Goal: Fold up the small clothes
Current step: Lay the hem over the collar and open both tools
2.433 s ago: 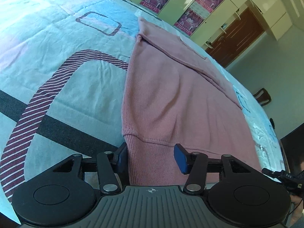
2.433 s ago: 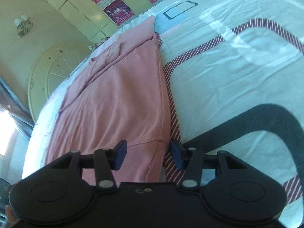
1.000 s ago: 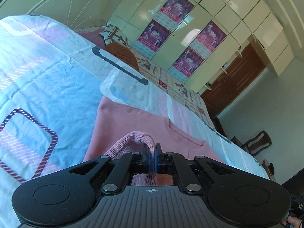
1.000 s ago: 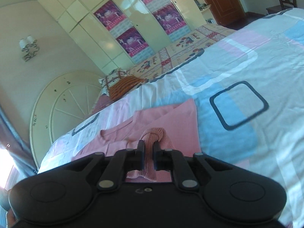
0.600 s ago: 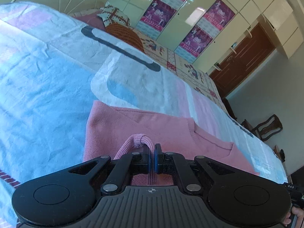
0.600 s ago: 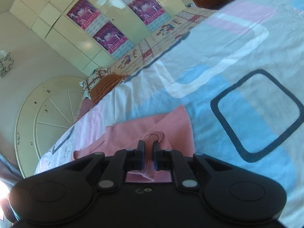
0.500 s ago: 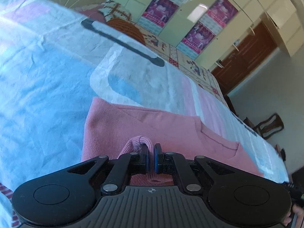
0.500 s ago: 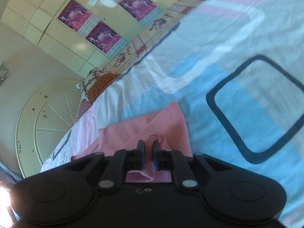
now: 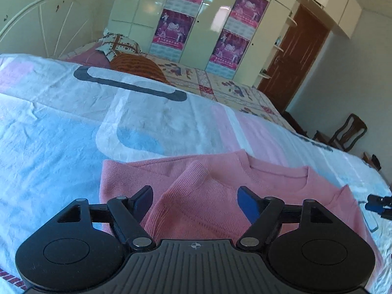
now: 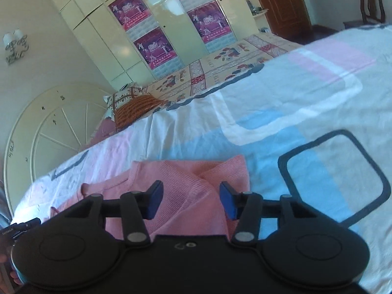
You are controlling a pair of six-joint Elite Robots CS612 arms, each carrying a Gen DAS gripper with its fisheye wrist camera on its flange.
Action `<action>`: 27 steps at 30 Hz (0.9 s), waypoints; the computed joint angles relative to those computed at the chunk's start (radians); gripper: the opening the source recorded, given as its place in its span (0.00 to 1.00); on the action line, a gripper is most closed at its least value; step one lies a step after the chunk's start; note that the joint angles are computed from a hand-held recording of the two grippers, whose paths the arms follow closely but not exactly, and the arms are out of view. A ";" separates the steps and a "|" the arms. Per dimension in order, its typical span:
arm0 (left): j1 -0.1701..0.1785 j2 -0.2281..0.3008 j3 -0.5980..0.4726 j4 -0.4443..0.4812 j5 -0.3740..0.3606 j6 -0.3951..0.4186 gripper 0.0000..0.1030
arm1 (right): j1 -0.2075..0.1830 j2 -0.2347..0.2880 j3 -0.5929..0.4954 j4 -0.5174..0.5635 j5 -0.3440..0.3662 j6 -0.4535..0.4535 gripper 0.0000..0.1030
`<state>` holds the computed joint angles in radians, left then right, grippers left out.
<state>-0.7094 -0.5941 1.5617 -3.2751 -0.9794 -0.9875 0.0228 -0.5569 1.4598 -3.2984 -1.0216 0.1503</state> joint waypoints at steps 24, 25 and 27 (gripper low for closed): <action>0.037 0.018 -0.050 0.041 -0.088 0.263 0.72 | 0.035 0.030 -0.094 0.123 -0.070 -0.356 0.49; 0.039 0.021 -0.055 0.030 -0.101 0.281 0.72 | 0.039 0.030 -0.098 0.136 -0.079 -0.381 0.49; 0.042 0.027 -0.072 0.040 -0.121 0.331 0.72 | 0.044 0.029 -0.107 0.174 -0.090 -0.427 0.46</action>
<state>-0.6673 -0.5672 1.4897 -3.2352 -1.1007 -0.6566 0.0664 -0.5282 1.3527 -3.1246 -1.1114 -0.2767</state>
